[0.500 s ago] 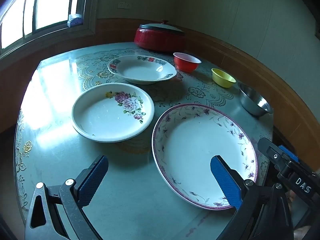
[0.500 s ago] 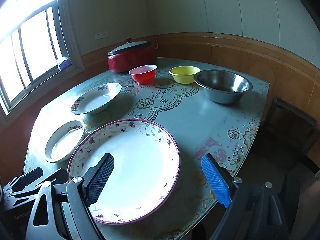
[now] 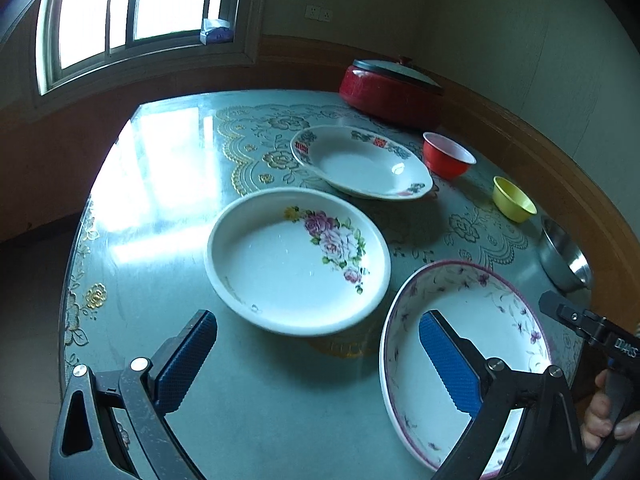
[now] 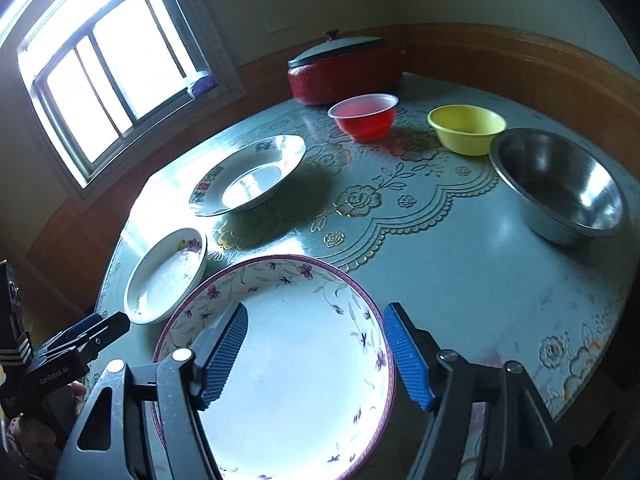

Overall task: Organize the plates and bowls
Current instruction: 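Move the left gripper to the rim of the red-character white plate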

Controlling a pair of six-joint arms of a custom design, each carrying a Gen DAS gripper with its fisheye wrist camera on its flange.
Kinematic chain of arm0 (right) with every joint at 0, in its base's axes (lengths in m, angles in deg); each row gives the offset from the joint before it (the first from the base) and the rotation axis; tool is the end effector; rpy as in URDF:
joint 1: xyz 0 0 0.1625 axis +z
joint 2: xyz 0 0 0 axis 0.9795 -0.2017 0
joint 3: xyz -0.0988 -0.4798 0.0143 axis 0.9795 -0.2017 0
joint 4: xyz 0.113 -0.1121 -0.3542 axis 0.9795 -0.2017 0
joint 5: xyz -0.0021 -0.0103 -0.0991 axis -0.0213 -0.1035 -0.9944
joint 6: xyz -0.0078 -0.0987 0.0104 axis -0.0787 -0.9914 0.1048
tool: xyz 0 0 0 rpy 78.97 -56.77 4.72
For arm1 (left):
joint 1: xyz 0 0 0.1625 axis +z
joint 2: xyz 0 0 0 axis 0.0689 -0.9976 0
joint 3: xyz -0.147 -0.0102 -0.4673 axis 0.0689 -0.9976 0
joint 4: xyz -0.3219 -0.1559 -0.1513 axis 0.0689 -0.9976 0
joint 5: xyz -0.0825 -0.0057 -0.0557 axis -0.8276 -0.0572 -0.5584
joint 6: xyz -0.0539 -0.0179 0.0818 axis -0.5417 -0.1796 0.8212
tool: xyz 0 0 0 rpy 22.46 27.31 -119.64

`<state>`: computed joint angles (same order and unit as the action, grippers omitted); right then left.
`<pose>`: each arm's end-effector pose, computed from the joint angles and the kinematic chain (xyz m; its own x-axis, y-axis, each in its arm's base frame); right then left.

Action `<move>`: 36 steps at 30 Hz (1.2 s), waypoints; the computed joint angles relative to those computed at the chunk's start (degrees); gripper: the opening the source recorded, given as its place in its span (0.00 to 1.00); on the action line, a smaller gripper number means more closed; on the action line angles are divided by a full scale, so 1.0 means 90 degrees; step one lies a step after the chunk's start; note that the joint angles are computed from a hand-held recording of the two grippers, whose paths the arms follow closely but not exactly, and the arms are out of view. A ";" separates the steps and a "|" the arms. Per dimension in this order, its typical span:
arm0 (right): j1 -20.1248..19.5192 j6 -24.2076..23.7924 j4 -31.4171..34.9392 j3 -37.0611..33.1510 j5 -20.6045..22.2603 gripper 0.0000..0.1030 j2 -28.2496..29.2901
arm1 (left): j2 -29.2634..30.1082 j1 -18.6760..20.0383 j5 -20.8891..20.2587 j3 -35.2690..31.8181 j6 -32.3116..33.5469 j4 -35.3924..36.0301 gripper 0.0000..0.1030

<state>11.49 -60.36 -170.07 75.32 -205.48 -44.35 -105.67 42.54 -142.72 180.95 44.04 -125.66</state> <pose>0.0788 -0.3587 0.2006 -0.8412 0.4198 0.3407 -0.0332 0.5889 -0.8075 -0.1905 -0.4649 0.0159 -0.6997 0.5306 -0.4784 0.6906 0.6737 -0.2629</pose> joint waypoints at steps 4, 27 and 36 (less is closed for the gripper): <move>-0.0645 -0.0322 0.1358 -0.0185 0.1069 0.51 -0.0883 | 0.0189 -0.0169 0.0185 -0.0273 -0.0204 -0.0119 0.98; -0.1972 -0.1764 0.7050 -0.2703 0.3423 0.33 -0.2449 | 0.0694 -0.0180 0.0605 -0.1883 -0.1668 0.1582 0.80; -0.2008 -0.1759 0.7200 -0.3123 0.3618 0.25 -0.2115 | 0.0774 0.0023 0.0685 -0.2490 -0.1377 0.2326 0.82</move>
